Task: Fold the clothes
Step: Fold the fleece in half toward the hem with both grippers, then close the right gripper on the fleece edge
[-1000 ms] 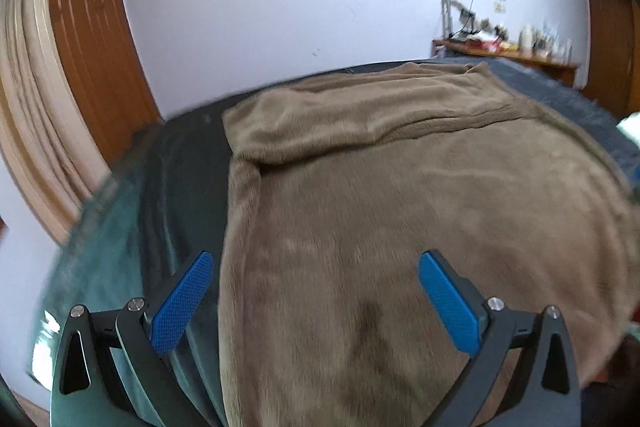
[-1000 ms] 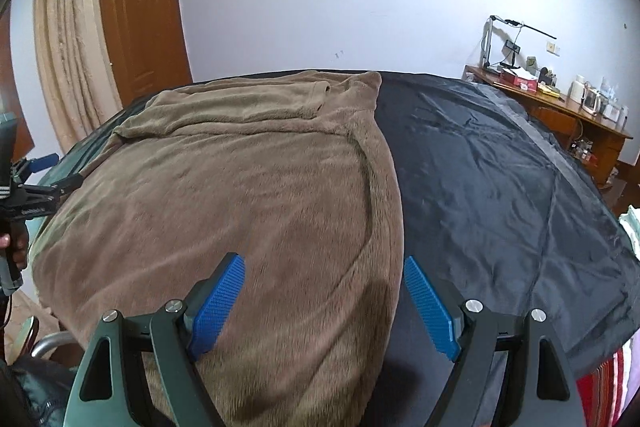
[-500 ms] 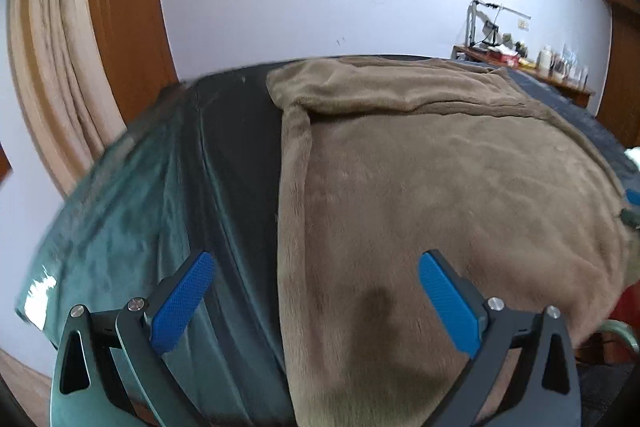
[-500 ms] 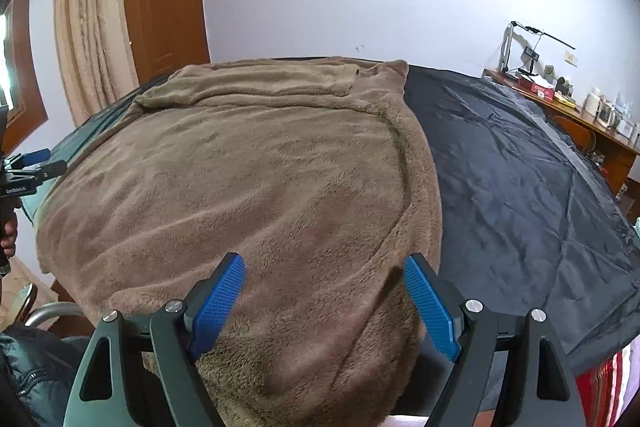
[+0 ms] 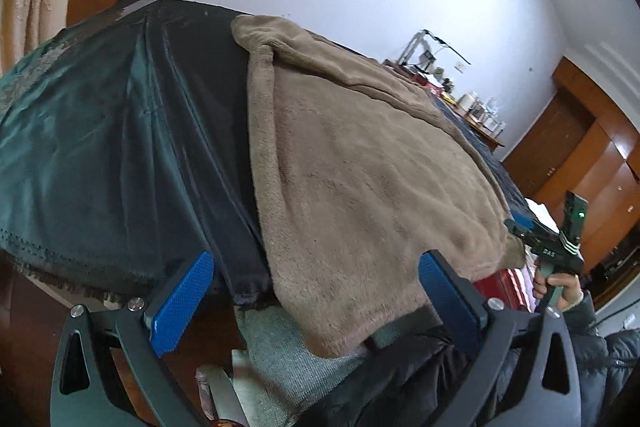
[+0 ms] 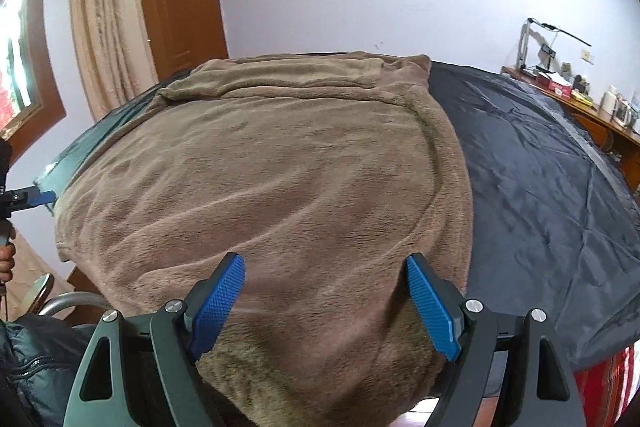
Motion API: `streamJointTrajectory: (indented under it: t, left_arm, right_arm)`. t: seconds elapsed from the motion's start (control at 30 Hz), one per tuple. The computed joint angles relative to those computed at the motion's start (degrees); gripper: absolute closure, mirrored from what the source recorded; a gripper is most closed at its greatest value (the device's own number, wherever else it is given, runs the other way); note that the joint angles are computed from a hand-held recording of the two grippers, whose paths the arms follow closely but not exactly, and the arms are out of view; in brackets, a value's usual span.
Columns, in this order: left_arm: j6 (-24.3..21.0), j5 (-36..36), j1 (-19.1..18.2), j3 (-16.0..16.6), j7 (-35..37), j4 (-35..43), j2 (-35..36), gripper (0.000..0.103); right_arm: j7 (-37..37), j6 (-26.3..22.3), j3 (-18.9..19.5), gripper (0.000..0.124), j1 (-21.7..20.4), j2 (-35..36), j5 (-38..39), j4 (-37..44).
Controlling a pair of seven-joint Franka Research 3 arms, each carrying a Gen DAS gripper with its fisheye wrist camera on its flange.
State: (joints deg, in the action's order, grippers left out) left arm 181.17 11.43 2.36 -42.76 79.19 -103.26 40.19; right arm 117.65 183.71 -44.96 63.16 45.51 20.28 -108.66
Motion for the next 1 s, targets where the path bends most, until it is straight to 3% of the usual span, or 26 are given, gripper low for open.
streamJointTrajectory:
  t: [0.3,0.57,0.67,0.87,1.0]
  left_arm:
    - [-1.44,1.64,2.02,-5.3,5.75,2.66,4.78,0.0]
    - [-3.77,-1.62,2.03,-7.67,10.4,5.66,7.65,0.0]
    - [-3.51,-2.86,3.34,-9.37,11.65,5.4,8.62,0.0]
    - [-3.17,-3.57,4.94,-11.39,12.71,5.02,9.9,0.0]
    - [-2.94,-3.54,4.57,-10.99,12.59,4.92,9.63,0.0]
  right_arm:
    - [-2.13,2.2,2.91,0.04,-1.95,-0.78,1.67,0.03]
    - [-8.73,8.24,13.47,0.04,-10.48,-5.35,4.51,-1.36]
    - [-10.63,9.17,14.96,0.04,-11.46,-6.2,6.55,-2.07]
    - [-12.62,8.72,7.55,0.04,-4.15,-5.0,15.85,-4.33]
    - [-14.18,8.4,6.31,0.04,-2.7,-5.44,20.19,-6.24]
